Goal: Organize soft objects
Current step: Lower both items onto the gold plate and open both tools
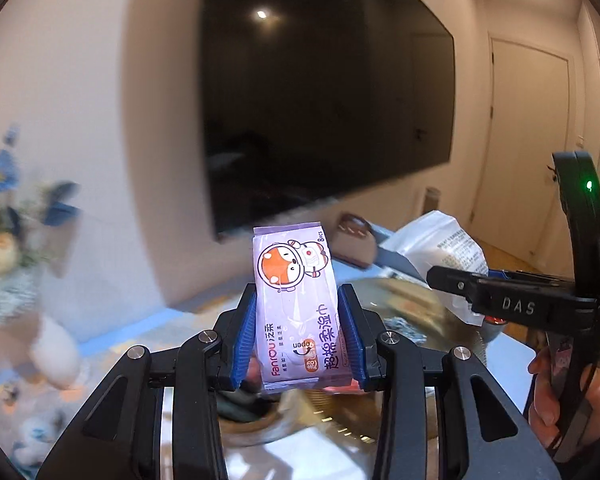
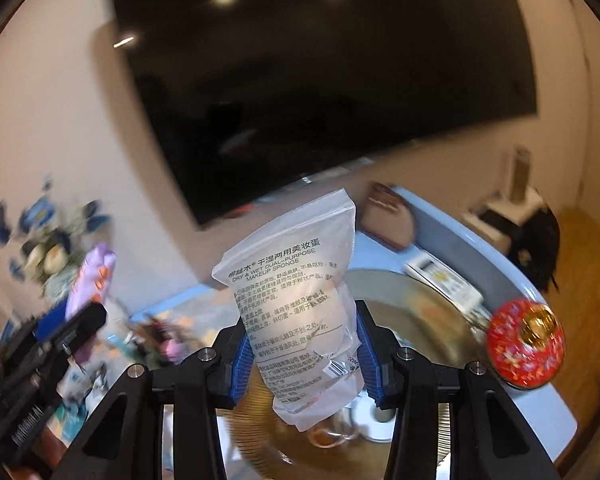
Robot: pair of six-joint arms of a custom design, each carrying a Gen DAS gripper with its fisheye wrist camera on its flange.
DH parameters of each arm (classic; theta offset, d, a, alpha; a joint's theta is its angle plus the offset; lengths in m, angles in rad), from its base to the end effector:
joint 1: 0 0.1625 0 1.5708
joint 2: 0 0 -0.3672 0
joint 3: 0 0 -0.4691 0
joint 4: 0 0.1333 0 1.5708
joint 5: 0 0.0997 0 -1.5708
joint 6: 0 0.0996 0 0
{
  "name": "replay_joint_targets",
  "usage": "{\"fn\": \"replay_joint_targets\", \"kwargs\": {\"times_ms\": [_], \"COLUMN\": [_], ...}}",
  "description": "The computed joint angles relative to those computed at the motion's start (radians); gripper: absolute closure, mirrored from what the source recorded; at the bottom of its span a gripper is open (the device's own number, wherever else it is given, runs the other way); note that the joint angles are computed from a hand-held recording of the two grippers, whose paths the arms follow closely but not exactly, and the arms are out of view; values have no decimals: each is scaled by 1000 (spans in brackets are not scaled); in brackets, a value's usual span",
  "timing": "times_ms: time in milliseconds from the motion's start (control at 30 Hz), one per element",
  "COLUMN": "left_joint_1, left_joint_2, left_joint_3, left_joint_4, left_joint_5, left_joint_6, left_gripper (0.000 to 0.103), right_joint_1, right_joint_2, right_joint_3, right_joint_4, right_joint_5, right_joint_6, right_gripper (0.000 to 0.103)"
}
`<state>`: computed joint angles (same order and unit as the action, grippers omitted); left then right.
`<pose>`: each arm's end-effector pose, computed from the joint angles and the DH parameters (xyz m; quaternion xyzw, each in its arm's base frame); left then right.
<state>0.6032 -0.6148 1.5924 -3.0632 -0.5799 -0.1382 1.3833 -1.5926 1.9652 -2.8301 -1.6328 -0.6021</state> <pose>-0.4337 -0.5618 -0.0131 0.2320 0.8274 -0.4320 0.2736 0.0188 -0.5827 0.3733 0.1728 -0.8863 0.3850 0.1908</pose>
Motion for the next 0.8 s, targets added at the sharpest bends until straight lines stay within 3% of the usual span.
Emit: {"fn": "replay_joint_targets", "kwargs": {"times_ms": [100,267,333,400,667,800], "left_joint_1": [34,48,52,56,25,-21], "left_joint_2": [55,145,158,159,45,-50], "left_joint_3": [-65,-174,-194,-195,-29,98], "left_joint_4": [84,212,243,270,180,143], "left_joint_5": [-80,-114,-133,-150,-121,-58], "left_joint_6": [-78,-105,-101,-109,-148,-200], "left_gripper": [67,65,55,21,20,20], "right_joint_1": [-26,-48,-55,-65,-76,-73], "right_joint_2": [35,102,118,126,53,9], "right_joint_3": [-40,-106,-130,-152,-79,-39], "right_joint_4": [14,61,111,185,154,179], "right_joint_5": [-23,-61,-55,-34,-8,31], "right_joint_6": [65,125,147,170,151,162], "right_gripper": [59,58,55,39,38,35]}}
